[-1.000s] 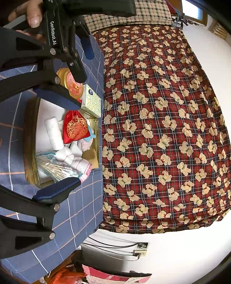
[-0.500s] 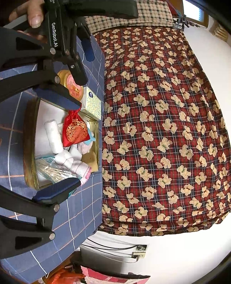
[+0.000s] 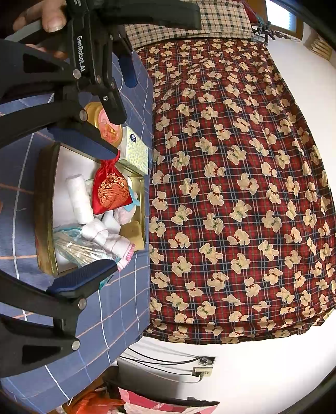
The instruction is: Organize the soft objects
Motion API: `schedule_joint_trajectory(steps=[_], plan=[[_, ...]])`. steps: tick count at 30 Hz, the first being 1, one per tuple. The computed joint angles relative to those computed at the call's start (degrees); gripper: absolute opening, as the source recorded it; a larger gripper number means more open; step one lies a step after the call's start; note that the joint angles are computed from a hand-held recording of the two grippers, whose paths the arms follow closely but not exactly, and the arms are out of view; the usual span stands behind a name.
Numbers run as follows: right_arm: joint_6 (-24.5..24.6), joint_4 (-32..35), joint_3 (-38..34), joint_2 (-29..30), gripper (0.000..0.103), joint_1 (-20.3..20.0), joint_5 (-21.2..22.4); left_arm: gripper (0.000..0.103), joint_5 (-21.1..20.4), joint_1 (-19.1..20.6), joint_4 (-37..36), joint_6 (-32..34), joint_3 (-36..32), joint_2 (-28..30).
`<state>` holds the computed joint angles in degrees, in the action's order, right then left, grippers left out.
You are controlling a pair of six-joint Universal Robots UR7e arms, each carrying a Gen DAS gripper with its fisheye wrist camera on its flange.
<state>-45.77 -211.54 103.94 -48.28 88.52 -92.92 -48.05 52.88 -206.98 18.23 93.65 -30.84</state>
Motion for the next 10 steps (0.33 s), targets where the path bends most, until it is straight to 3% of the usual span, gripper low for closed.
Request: schedule_joint_trajectory(steps=[10], plan=[[0.3,0.6,-0.2,0.3,0.081,-0.4,-0.1,0.102,-0.6,0.3,-0.5,1.1,0.2,0.3]])
